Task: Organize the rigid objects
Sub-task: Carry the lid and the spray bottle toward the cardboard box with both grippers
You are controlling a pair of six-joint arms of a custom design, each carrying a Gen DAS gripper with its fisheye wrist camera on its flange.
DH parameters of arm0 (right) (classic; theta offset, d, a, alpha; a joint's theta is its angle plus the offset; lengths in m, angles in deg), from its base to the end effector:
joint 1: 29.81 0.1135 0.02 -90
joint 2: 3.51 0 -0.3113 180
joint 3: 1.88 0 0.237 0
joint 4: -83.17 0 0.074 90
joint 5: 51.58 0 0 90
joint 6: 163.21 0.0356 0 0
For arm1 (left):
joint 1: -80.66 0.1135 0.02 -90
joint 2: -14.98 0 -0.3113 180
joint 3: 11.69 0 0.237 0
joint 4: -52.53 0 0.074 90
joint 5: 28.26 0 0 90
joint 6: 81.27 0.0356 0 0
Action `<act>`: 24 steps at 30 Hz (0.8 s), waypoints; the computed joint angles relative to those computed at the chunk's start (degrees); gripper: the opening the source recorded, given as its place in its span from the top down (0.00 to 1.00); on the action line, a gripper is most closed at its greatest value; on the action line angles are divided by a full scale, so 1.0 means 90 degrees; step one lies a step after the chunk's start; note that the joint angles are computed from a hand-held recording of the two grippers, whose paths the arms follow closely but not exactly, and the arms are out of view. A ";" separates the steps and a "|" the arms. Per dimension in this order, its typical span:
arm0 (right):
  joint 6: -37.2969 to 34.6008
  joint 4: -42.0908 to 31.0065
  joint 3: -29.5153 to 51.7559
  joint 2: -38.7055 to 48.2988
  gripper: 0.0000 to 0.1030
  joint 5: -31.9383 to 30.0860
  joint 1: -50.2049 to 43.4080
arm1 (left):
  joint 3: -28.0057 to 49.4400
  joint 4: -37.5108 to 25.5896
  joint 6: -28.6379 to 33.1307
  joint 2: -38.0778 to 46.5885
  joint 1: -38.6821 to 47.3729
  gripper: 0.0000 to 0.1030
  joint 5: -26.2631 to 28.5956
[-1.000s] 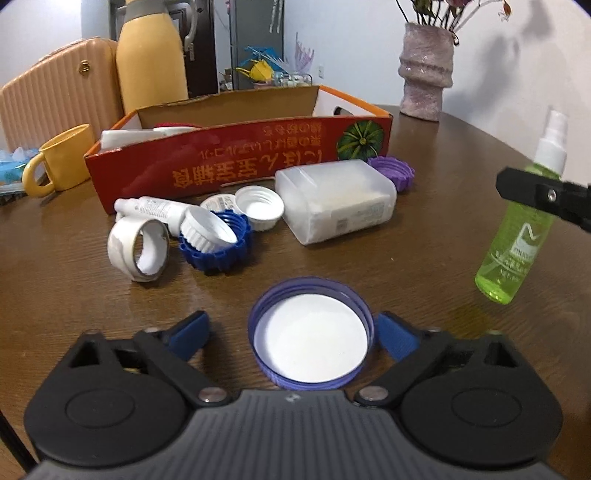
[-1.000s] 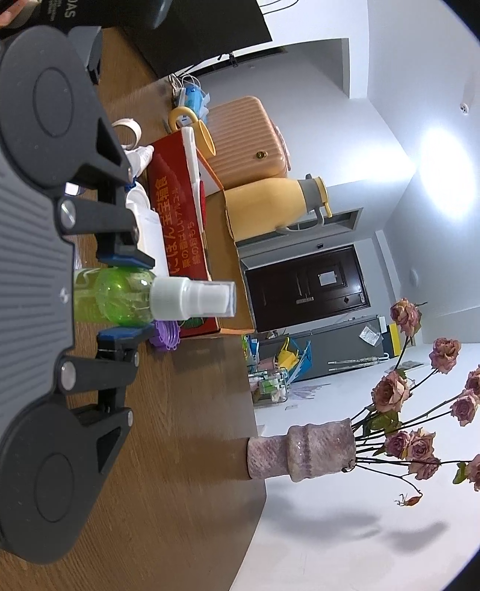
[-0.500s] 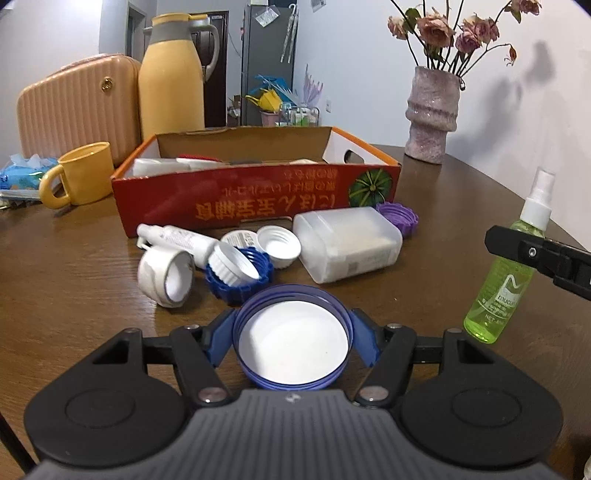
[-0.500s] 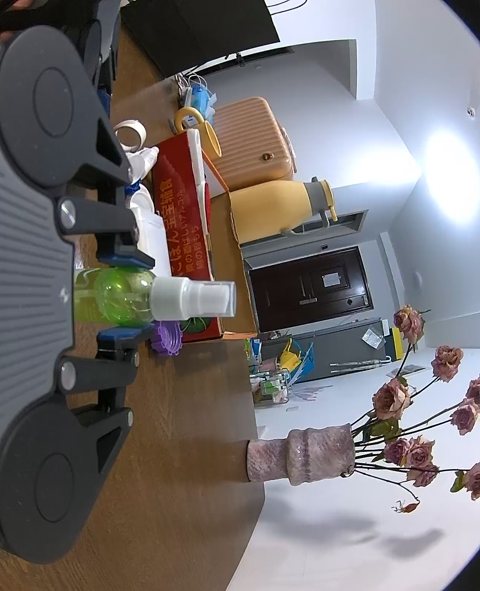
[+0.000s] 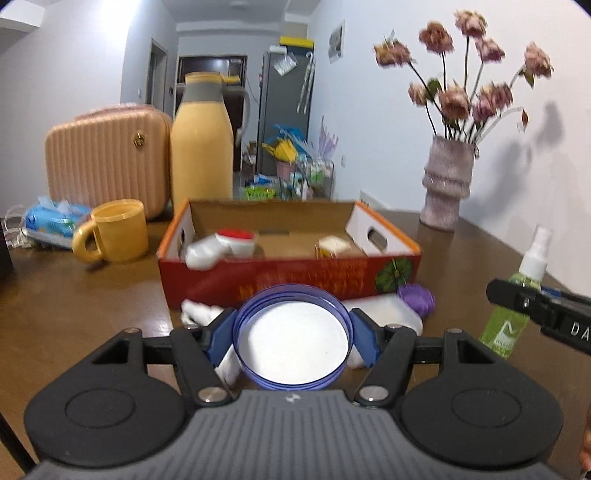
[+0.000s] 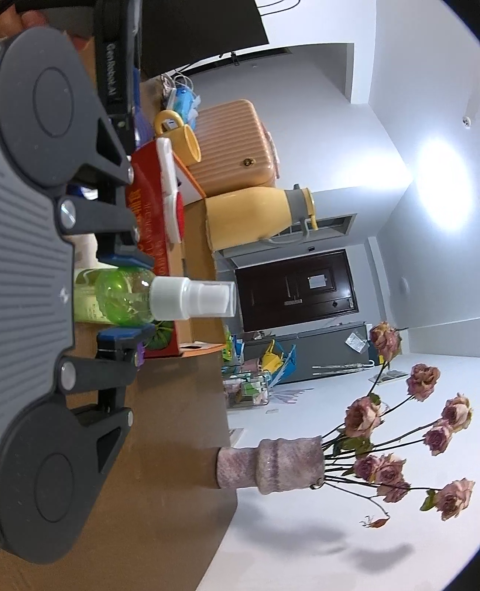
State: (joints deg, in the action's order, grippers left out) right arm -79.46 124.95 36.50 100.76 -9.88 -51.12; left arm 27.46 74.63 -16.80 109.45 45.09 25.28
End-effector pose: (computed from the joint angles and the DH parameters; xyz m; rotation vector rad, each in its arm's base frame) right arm 0.2730 -0.0780 0.1590 -0.2829 1.8552 0.5066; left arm 0.2278 -0.1369 0.1727 -0.1793 2.0192 0.0178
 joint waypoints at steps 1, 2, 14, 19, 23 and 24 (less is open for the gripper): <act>0.0064 -0.0002 0.0010 -0.0056 0.71 0.0054 0.0060 | -0.0011 0.0033 0.0082 -0.0085 0.0055 0.35 0.0013; 0.0137 -0.0006 0.0026 -0.0117 0.71 0.0125 0.0138 | -0.0015 0.0053 0.0151 -0.0155 0.0105 0.35 0.0031; 0.0732 -0.0219 0.0576 -0.0389 0.71 0.1073 0.1017 | 0.0419 -0.0083 0.0887 -0.0718 0.0852 0.35 0.0572; 0.0756 -0.0453 0.0985 -0.0266 0.71 0.1517 0.1433 | 0.0704 -0.0039 0.1035 -0.0569 0.1150 0.35 0.0803; 0.0848 -0.0501 0.1301 -0.0106 0.71 0.1826 0.1721 | 0.1001 -0.0049 0.1028 -0.0322 0.1395 0.35 0.0921; 0.0888 -0.0499 0.1390 -0.0048 0.71 0.1900 0.1796 | 0.1105 -0.0092 0.0977 -0.0248 0.1462 0.35 0.0963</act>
State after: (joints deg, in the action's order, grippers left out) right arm -71.47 120.46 49.00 100.33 7.22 -34.96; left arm 37.41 73.80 -8.01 107.22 58.24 33.94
